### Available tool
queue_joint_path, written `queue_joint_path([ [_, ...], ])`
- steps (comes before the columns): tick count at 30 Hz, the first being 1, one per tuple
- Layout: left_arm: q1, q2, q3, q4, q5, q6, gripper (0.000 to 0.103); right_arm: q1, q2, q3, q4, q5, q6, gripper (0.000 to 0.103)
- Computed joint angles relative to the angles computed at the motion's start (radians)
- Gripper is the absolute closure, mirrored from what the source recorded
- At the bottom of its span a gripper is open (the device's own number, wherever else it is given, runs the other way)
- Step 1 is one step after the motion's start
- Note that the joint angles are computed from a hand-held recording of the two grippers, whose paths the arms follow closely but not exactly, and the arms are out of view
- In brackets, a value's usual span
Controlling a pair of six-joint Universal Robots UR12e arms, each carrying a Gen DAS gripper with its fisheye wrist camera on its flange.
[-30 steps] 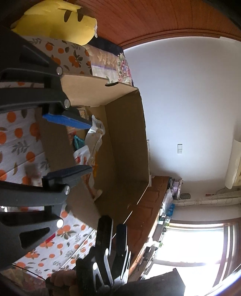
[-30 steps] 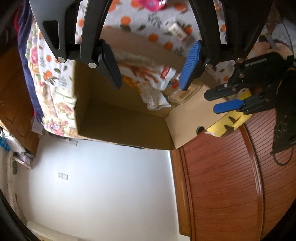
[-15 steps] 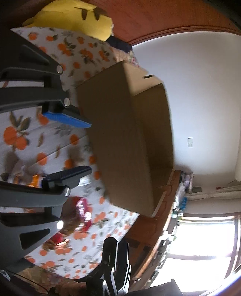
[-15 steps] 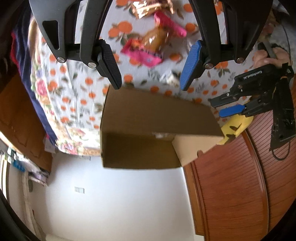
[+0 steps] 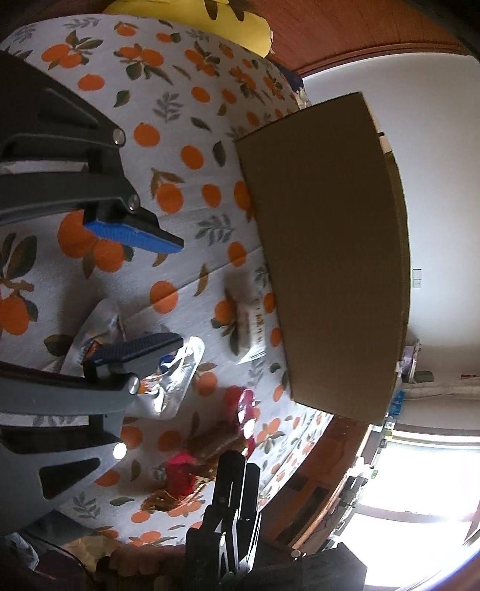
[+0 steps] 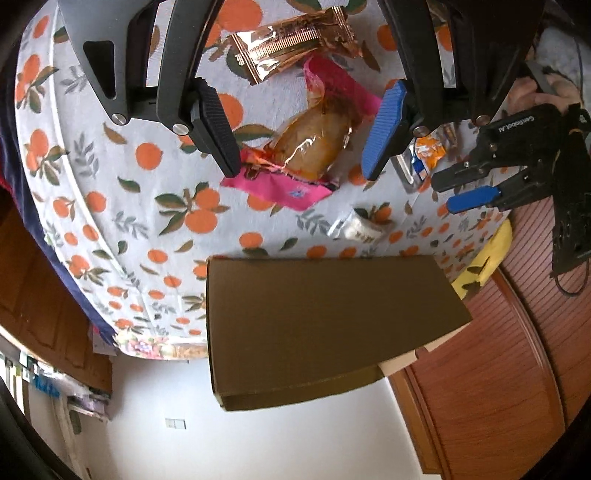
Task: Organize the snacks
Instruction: 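Return both tools to the remaining snacks on the table, then grasp the silver pouch with the left tool while the right tool grasps the pink-wrapped egg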
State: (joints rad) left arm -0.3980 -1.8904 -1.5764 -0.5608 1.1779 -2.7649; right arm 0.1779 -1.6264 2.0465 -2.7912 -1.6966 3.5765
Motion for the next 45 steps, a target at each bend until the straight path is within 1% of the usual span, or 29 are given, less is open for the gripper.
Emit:
queue_joint_path([
  [4, -0.006, 0.001, -0.005, 0.008, 0.014, 0.015, 0.054, -0.003, 0.002, 0.008, -0.002, 0.006, 0.013, 0.029],
  [7, -0.003, -0.003, 0.000, -0.005, 0.002, 0.006, 0.054, -0.006, 0.007, 0.008, 0.003, 0.007, 0.010, 0.029],
  [9, 0.000, -0.006, 0.004, -0.013, -0.006, -0.001, 0.053, -0.018, 0.008, 0.010, 0.008, 0.044, 0.017, 0.028],
  [10, 0.001, -0.008, 0.007, -0.018, -0.009, -0.006, 0.053, -0.019, 0.009, 0.011, 0.008, 0.048, 0.019, 0.027],
  [13, 0.001, -0.012, 0.013, -0.028, 0.003, -0.021, 0.052, -0.018, 0.012, 0.008, 0.013, 0.042, 0.007, 0.025],
  [19, -0.004, -0.007, 0.012, -0.030, 0.028, -0.008, 0.052, -0.007, 0.020, 0.002, 0.023, 0.015, -0.002, 0.024],
  [25, -0.002, 0.020, 0.002, -0.053, 0.002, -0.017, 0.052, -0.008, 0.019, 0.005, 0.019, 0.017, -0.004, 0.024],
  [28, -0.008, 0.035, -0.009, -0.064, -0.003, -0.006, 0.051, -0.006, 0.019, 0.005, 0.017, 0.015, -0.003, 0.024],
  [33, -0.029, 0.048, -0.026, -0.079, 0.026, 0.020, 0.050, -0.006, 0.019, 0.007, 0.015, 0.014, -0.004, 0.024],
  [39, -0.045, 0.041, -0.022, -0.106, 0.046, 0.035, 0.049, -0.004, 0.019, 0.007, 0.015, 0.012, -0.003, 0.024],
  [42, -0.053, 0.036, -0.020, -0.107, 0.063, 0.037, 0.048, -0.004, 0.019, 0.008, 0.014, 0.010, -0.003, 0.024],
  [45, -0.058, 0.031, -0.021, -0.096, 0.073, 0.039, 0.045, -0.004, 0.019, 0.007, 0.014, 0.010, -0.003, 0.024],
])
